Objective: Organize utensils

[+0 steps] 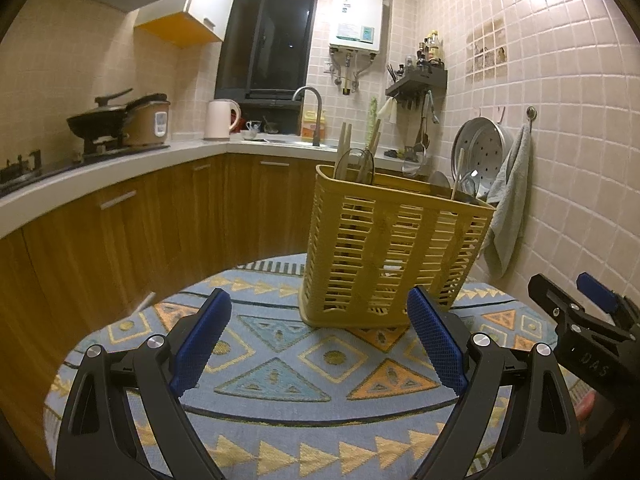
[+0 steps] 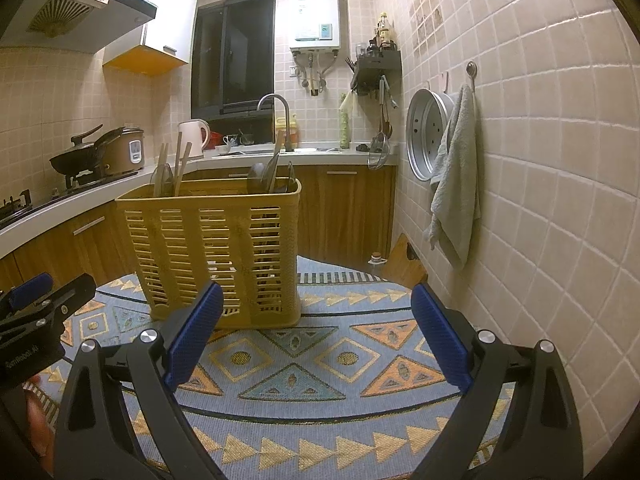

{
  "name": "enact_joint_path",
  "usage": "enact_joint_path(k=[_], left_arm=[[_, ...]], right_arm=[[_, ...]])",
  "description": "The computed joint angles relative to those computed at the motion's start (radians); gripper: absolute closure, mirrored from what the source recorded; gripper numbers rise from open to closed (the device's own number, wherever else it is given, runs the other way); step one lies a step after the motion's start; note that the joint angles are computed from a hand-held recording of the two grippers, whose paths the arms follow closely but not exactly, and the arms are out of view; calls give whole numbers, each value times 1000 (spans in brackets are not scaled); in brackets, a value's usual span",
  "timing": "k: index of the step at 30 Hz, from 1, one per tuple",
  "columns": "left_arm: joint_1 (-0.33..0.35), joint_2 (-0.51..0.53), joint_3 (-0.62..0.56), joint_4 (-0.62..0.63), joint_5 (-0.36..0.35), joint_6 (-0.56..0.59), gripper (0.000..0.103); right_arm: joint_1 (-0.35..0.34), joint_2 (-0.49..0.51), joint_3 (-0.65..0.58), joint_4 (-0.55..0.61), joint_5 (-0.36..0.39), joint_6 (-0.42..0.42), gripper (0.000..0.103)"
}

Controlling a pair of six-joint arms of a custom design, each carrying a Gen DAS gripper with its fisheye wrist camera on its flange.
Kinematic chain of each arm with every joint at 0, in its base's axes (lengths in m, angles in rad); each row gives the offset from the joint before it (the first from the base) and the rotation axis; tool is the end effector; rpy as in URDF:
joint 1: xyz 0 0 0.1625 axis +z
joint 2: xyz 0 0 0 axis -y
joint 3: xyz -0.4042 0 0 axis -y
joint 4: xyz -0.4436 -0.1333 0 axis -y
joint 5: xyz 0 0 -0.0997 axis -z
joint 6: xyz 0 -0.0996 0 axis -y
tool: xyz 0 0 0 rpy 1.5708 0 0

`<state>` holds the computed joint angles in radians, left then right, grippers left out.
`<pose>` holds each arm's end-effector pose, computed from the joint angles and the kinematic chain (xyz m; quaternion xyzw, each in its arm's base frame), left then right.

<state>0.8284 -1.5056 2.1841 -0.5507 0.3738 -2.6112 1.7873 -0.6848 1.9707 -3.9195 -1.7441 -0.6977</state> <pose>-0.1005 -0.4439 0.1839 0.0694 0.7200 -0.5874 0.3629 0.2363 -0.5337 0.0318 0.3397 -0.7900 0.4725 0.1928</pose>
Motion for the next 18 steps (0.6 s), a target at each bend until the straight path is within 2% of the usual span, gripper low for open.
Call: enact_joint_path(k=[5,8,18], left_arm=[[-9,2,8,-89,-47,116,16],[-14,-8,25,-164,-67,187,10],[-19,-19,31,-187,-76,221,10]], right_arm=[[0,0,0,1,0,0,12],[0,-1,1,0,1,0,11],[0,-2,0,5,-2,-1,11]])
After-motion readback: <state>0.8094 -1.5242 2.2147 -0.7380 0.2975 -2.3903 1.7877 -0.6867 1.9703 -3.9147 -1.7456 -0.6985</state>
